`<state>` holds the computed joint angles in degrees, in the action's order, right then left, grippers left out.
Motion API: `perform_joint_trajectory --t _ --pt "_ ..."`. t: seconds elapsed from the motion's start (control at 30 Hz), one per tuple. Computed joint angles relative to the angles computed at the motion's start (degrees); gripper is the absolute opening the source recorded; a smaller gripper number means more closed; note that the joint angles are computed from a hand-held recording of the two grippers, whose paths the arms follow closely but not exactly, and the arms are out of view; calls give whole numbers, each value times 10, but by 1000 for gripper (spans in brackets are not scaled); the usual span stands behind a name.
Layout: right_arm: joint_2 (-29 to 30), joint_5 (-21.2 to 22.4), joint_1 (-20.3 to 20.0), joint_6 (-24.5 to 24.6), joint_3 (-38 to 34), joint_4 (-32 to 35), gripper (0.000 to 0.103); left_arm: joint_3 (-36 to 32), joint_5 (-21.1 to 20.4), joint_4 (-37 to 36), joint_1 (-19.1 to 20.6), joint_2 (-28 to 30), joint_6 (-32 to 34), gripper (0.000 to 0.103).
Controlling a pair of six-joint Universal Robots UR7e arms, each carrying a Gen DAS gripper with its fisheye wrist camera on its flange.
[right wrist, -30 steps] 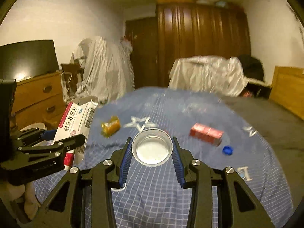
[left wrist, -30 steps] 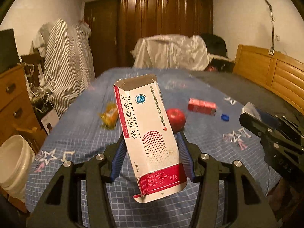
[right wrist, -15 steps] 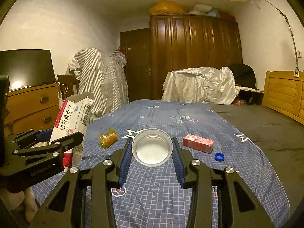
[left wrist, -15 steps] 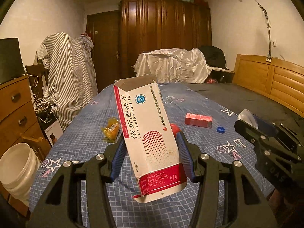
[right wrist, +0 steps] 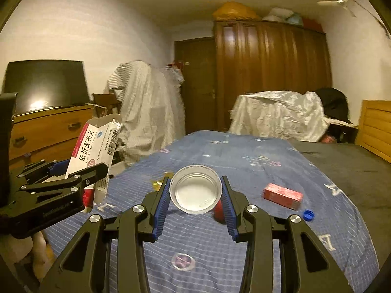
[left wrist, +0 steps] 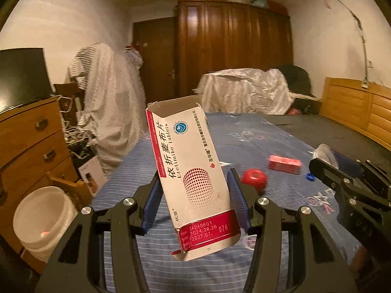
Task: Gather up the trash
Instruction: 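Lift the medicine box and clear cup and carry them over the white bucket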
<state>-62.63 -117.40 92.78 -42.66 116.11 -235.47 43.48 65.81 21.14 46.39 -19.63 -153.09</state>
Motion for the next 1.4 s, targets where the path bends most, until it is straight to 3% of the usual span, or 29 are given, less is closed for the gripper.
perform_joint_trajectory --t 0.57,1.1,1.23,1.4 --pt "158 16 83 -1 -250 236 41 -67 -76 26 58 -27 2 50" --pt "312 33 128 18 -508 450 41 -125 -124 45 101 -45 4 51" --pt "352 34 135 21 -577 513 41 -162 -133 68 110 -32 2 51" --pt "416 33 140 33 -700 620 41 -270 -140 141 124 15 -8 50"
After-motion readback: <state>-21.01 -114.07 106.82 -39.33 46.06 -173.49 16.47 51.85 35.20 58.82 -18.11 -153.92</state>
